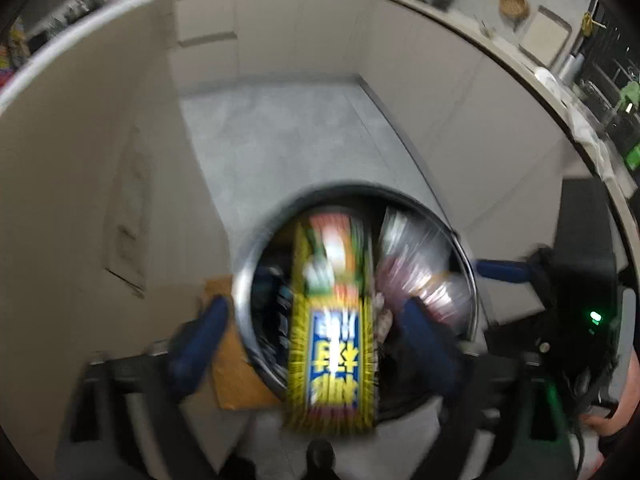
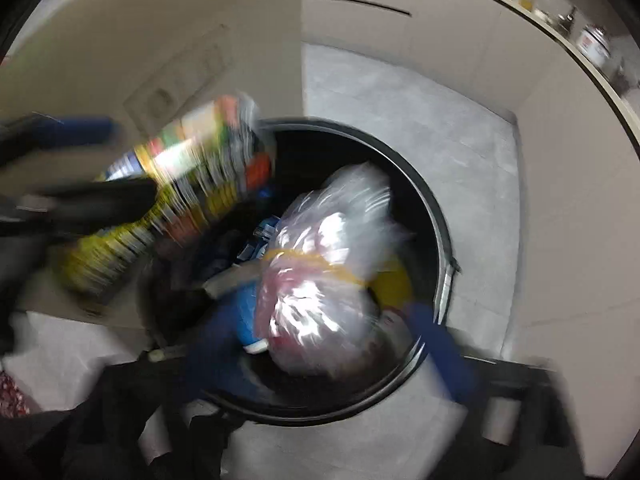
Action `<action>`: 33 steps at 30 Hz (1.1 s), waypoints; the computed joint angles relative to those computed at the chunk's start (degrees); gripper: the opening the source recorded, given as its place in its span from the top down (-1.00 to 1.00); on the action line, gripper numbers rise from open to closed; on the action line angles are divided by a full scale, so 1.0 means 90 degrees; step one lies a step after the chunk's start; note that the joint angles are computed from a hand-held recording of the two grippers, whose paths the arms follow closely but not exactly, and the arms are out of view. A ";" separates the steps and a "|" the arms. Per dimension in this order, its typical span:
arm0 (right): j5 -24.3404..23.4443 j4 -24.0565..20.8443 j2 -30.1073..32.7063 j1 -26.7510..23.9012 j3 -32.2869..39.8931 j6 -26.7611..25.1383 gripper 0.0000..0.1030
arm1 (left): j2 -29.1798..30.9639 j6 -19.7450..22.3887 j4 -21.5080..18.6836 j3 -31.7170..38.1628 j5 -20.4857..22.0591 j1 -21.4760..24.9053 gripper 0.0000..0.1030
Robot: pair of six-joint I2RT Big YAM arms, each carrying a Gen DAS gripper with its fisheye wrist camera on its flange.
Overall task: Collect trash
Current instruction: 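Open both tools to drop the can and bag into the bin, then move both open tools back over the island toward the cup and can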
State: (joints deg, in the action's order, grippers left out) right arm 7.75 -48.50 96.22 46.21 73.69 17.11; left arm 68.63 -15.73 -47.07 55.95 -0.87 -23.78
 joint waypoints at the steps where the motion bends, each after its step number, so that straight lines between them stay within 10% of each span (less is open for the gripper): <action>1: -0.0201 0.0116 -0.0073 -0.0084 -0.0085 0.0087 -1.00 | -0.0067 -0.0002 0.0029 -0.0012 -0.0052 0.0034 -0.85; 33: 0.0216 -0.0282 -0.1000 -0.0140 -0.0109 0.0976 -1.00 | -0.0596 -0.0002 -0.0388 0.0331 -0.0475 0.0020 -0.86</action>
State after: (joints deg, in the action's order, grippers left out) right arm 9.69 -51.03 87.22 44.95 72.71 25.89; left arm 63.27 -15.75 -50.57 58.93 -5.15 -23.60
